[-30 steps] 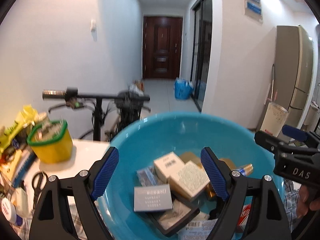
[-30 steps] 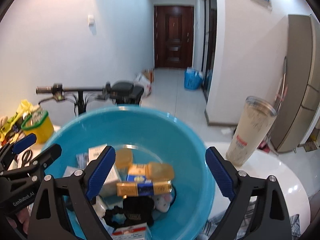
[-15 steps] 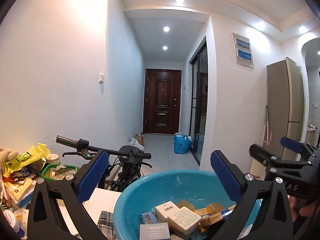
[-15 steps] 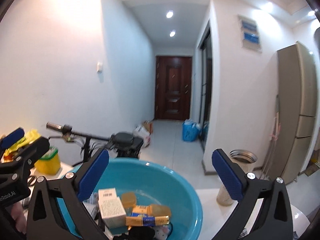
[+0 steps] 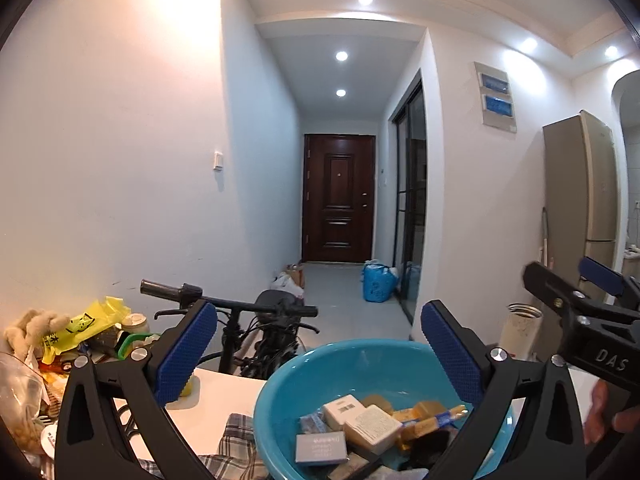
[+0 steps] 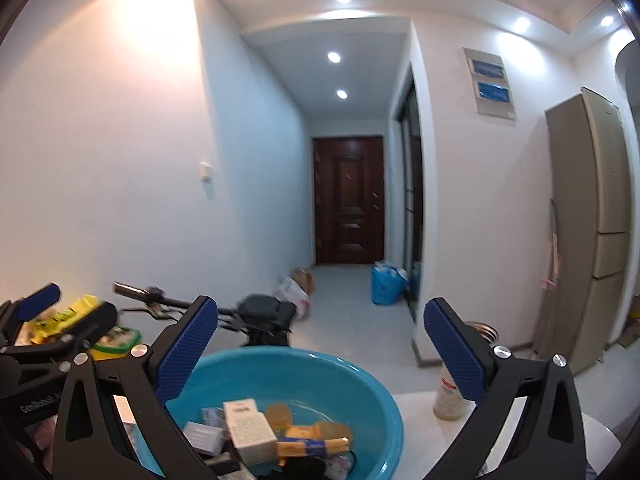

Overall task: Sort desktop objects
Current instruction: 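Raise both open tools out of the basin and back over the table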

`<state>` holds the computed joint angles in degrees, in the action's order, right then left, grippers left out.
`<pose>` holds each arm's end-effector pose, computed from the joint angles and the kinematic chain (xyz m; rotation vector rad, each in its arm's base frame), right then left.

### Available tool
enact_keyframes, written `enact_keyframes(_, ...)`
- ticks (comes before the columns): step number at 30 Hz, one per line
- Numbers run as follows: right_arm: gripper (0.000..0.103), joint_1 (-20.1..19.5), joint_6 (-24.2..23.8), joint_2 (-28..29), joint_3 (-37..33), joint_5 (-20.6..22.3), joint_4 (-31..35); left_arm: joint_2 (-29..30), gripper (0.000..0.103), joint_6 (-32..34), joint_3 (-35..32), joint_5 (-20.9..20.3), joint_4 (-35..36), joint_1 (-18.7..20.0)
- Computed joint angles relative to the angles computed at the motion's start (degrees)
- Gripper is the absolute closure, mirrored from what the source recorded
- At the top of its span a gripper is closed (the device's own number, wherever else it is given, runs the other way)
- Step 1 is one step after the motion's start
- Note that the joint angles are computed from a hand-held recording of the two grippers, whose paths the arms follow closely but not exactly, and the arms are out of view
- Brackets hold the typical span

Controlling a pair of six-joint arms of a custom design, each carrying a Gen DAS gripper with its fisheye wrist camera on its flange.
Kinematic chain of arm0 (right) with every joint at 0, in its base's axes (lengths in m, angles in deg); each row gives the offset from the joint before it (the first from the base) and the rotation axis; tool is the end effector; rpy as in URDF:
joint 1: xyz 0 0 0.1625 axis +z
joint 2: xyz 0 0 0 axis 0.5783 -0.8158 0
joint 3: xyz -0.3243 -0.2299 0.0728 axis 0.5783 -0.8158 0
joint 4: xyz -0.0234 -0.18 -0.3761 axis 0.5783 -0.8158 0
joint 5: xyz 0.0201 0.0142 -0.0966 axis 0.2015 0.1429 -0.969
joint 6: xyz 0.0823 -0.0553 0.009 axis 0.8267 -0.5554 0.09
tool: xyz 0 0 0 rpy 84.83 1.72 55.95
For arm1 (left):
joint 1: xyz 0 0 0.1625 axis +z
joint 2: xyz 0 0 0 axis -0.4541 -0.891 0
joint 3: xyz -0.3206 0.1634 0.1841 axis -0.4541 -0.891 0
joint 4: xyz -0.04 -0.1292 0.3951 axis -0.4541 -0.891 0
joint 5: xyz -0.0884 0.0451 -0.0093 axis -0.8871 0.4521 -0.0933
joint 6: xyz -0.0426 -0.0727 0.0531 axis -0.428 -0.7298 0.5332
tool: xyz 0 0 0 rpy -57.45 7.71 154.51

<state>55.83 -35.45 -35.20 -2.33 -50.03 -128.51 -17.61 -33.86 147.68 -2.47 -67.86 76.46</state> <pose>0.1801 -0.7365 0.2710 1.3233 -2.1651 1.5442 -0.2806 -0.6658 0.1370 0.2499 1.5978 -1.6922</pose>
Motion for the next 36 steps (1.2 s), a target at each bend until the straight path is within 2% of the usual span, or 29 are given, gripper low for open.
enact_keyframes(3, 0.0, -0.32, -0.41, -1.31, 2.83, 2.44, -4.47, -1.9, 0.0, 1.21, 4.59, 2.17, -4.96, -1.81)
enact_keyframes(7, 0.0, -0.55, -0.27, -3.71, 6.9, 4.88, -8.97, -3.43, 0.0, 8.09, 10.25, 4.37, -15.13, -4.29)
enact_keyframes(11, 0.0, -1.51, 3.5, -6.49, 10.49, 9.3, -13.47, -5.06, 0.0, 7.52, 11.69, 2.56, -13.74, -6.06)
enact_keyframes(14, 0.0, -2.06, 4.29, -8.49, 12.41, 11.67, -14.95, -6.43, 0.0, 6.11, 13.98, 3.17, -15.38, -7.14)
enact_keyframes(17, 0.0, -2.32, 5.83, -9.26, 13.55, 12.57, -17.72, -7.13, 0.0, 5.95, 15.53, 3.56, -18.11, -7.94)
enact_keyframes(21, 0.0, -2.37, 8.5, -9.59, 14.03, 12.44, -19.58, -7.76, 0.0, 3.51, 14.48, 2.23, -13.55, -8.92)
enact_keyframes(23, 0.0, -2.27, 8.33, -10.83, 14.73, 12.02, -18.22, -7.98, 0.0, 4.47, 14.92, 1.64, -14.46, -9.58)
enact_keyframes(30, 0.0, -2.99, 6.34, -17.16, 20.32, 13.82, -16.01, -9.59, 0.0, 12.18, 20.34, 1.41, -25.08, -13.29)
enact_keyframes(34, 0.0, -3.44, 5.03, -20.97, 22.88, 14.92, -11.71, -10.41, 0.0, 13.77, 22.11, 0.68, -26.83, -14.94)
enact_keyframes(36, 0.0, -3.83, 4.36, -22.17, 24.14, 15.41, -11.81, -10.57, 0.0, 14.69, 22.82, -0.37, -27.02, -15.81)
